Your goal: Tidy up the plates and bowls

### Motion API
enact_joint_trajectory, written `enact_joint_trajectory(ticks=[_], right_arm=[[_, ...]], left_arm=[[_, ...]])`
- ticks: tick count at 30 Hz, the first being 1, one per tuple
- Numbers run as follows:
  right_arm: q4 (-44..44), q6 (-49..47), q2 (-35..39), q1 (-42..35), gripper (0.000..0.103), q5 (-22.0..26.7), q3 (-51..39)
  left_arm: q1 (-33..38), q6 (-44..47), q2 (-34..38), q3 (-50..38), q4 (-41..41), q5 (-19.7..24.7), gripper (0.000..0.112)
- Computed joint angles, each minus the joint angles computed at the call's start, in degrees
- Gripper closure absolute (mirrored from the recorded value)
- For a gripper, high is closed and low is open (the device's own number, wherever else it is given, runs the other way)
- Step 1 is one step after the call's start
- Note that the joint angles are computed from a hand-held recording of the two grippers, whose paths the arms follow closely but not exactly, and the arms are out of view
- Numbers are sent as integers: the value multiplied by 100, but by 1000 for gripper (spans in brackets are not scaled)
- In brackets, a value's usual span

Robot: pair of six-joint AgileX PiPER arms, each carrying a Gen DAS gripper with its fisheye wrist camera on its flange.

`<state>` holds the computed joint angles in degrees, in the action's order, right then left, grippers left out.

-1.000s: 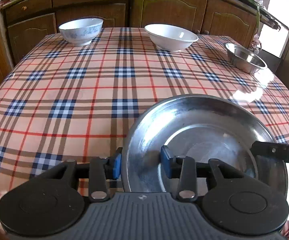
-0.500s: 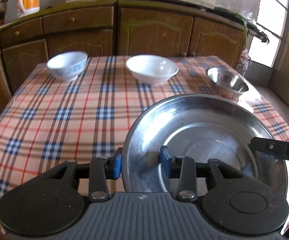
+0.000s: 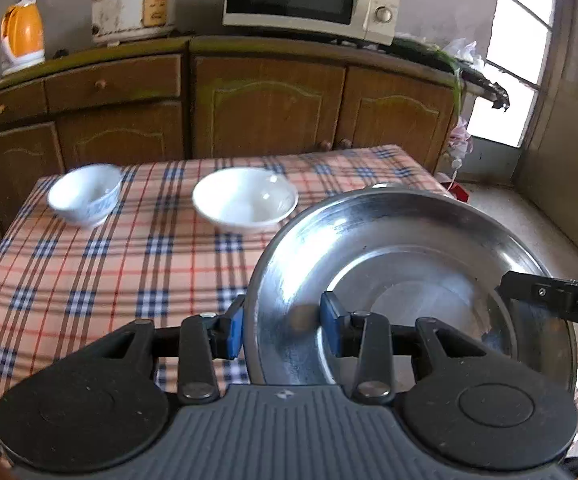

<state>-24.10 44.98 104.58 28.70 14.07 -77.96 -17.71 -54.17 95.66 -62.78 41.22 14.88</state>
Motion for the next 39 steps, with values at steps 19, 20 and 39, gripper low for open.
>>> enact_joint_trajectory(ticks=[19, 20, 39], right_arm=[[469, -511, 313, 177, 79, 366, -783], [502, -536, 346, 201, 79, 380, -836], [532, -613, 1076, 923, 78, 878, -2068]], left_arm=[[225, 882, -172, -238, -778, 353, 74], [257, 895, -203, -219, -778, 362, 74], [1062, 1384, -798, 323, -1131, 297, 73]])
